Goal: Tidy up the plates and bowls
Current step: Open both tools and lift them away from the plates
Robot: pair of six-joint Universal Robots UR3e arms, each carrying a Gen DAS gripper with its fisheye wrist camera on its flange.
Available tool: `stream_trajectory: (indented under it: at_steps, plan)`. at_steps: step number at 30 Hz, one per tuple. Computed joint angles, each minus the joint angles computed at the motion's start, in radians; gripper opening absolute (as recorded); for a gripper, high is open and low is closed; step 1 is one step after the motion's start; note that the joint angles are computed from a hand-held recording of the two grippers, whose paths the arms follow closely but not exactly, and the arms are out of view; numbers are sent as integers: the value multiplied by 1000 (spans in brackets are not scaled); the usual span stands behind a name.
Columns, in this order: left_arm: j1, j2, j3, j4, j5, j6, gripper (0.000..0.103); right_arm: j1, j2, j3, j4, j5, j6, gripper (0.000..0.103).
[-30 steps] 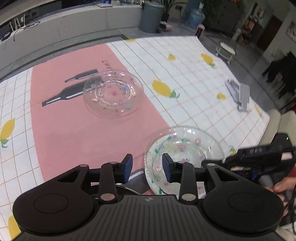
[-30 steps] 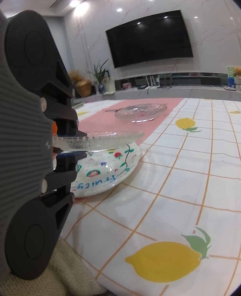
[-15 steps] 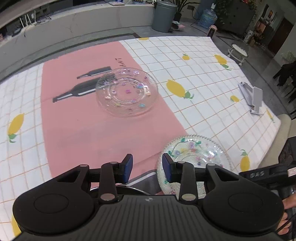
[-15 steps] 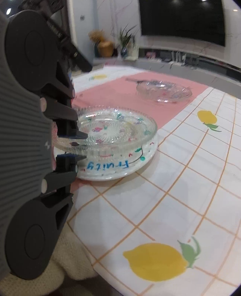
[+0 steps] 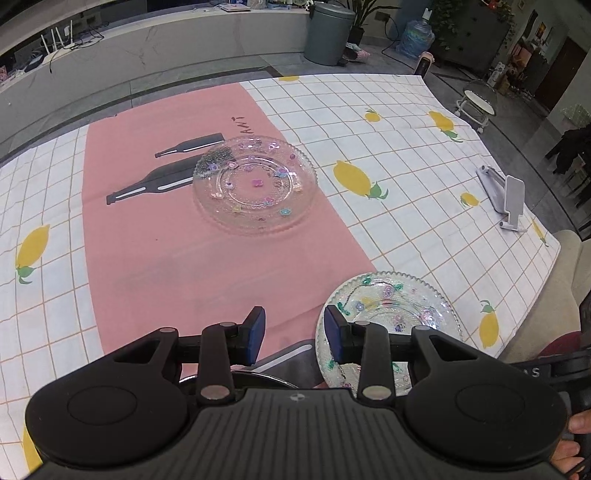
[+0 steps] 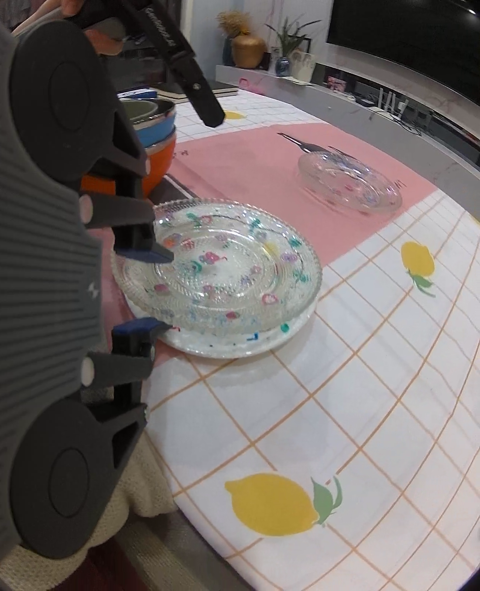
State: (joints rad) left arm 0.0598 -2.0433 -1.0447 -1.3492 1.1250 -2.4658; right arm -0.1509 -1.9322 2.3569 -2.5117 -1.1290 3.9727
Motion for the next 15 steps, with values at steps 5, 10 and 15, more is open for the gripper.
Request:
stream_trajectory:
  at_steps: [5,10,15]
  plan:
    - [20,-21,55,-89,-53,22,42,-26,-26,34,-3,35,15,41]
    - [18,3,11,-18,-35,-10,45,0,-26,5,28,3,17,41]
    - [20,11,0,2,-42,-12,49,-12,-75,24,49,-2,27,40]
